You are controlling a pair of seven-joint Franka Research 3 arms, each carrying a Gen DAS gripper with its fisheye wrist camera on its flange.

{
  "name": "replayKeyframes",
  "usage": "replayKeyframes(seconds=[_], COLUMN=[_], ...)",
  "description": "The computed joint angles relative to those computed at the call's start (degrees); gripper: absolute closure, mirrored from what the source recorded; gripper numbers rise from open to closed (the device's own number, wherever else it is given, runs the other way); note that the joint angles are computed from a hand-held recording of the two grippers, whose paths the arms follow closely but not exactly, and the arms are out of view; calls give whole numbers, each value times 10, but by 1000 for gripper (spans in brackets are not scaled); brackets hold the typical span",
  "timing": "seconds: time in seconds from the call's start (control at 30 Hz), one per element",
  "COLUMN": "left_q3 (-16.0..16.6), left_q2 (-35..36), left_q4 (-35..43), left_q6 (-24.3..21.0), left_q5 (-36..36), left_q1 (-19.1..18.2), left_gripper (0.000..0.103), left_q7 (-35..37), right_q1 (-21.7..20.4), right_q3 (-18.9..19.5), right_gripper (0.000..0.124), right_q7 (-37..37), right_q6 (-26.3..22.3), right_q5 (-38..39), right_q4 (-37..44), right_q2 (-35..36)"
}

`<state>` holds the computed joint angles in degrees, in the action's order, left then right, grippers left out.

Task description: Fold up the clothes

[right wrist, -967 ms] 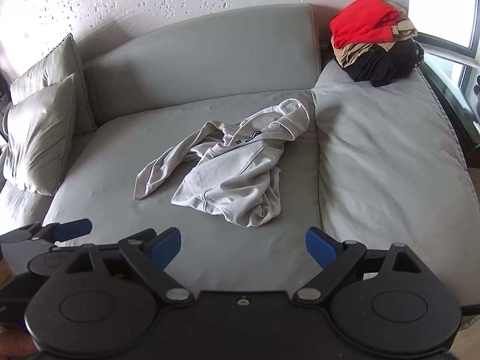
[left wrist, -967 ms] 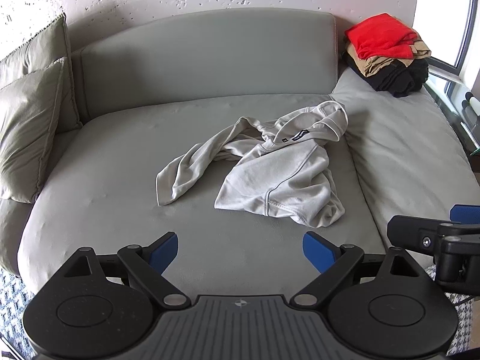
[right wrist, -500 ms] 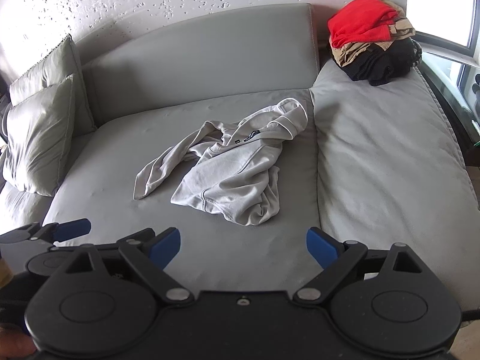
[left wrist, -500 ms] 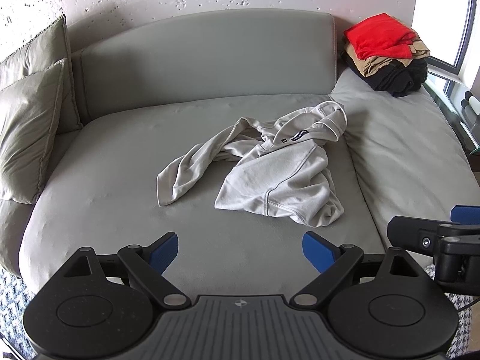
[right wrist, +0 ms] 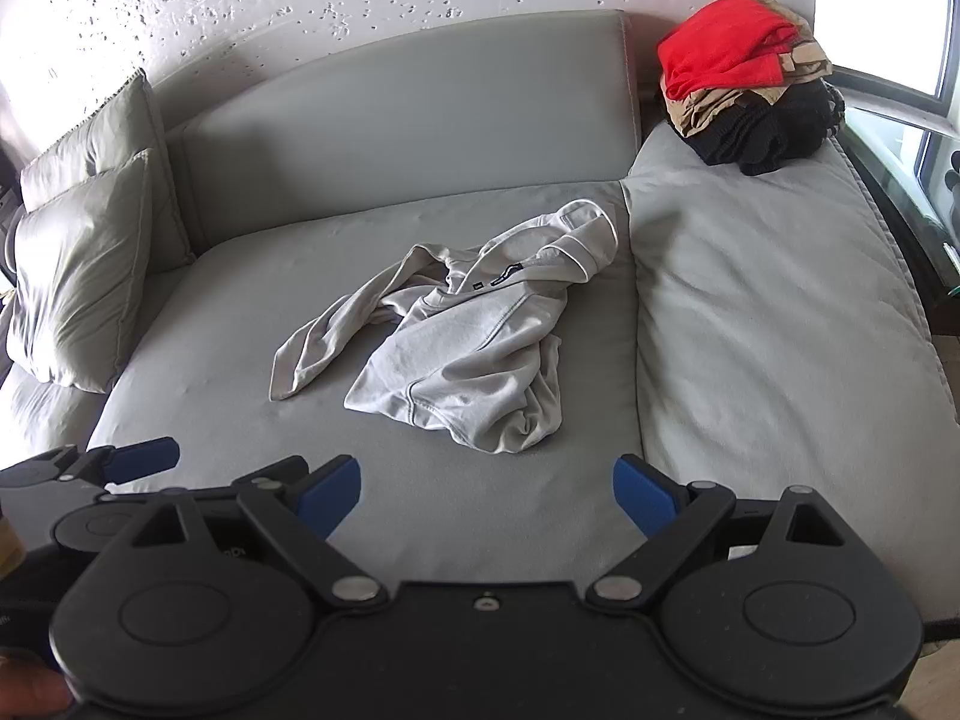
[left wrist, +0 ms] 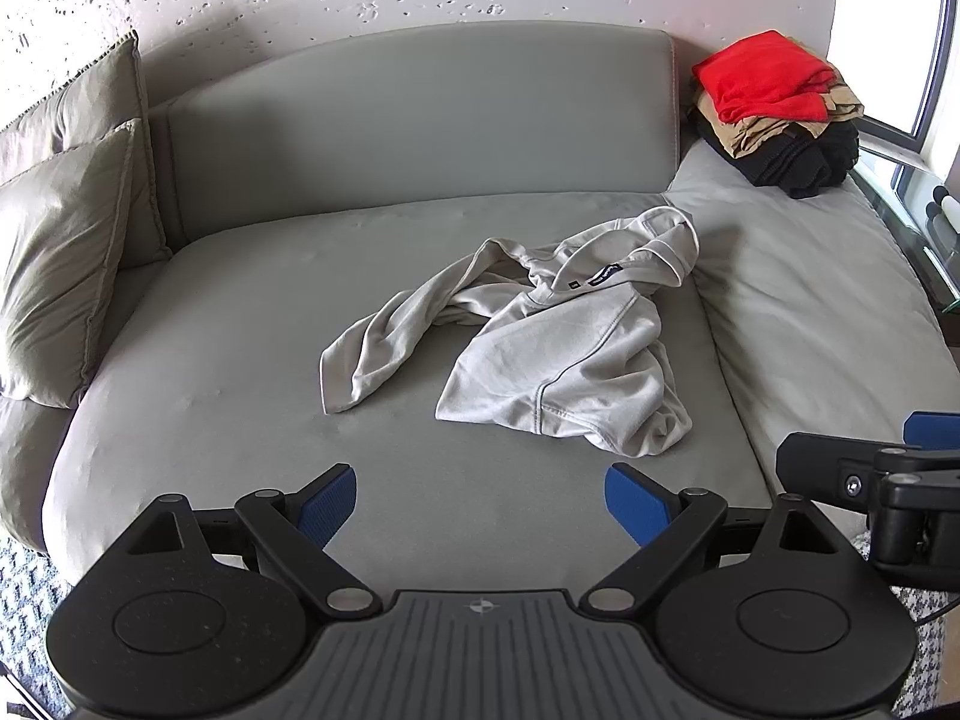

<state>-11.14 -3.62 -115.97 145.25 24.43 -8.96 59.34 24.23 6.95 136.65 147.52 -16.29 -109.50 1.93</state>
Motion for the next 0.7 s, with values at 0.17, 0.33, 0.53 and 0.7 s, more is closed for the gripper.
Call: replayKeyframes(seconds=[0.17, 0.33, 0.53, 0.7], left_q3=[0, -1, -1, -1], left_q2=[0, -1, 0, -1], left_q4=[0, -2, -1, -1], left_q6=[0, 1, -1, -1], left_q5=[2, 7, 9, 8], left_q1=[0, 0, -1, -1], left_gripper=[12, 12, 12, 12], left_q7=[-2, -5, -8, -8], right_q1=[0, 0, 0, 0], right_q3=[0, 0, 1, 1], right_gripper=[32, 32, 32, 32], right_q7=[-1, 1, 1, 2], right_q6=[-1, -1, -1, -1], right_q5=[2, 2, 1, 1], right_q4=[1, -1, -2, -2], right_q2=[0, -1, -2, -2])
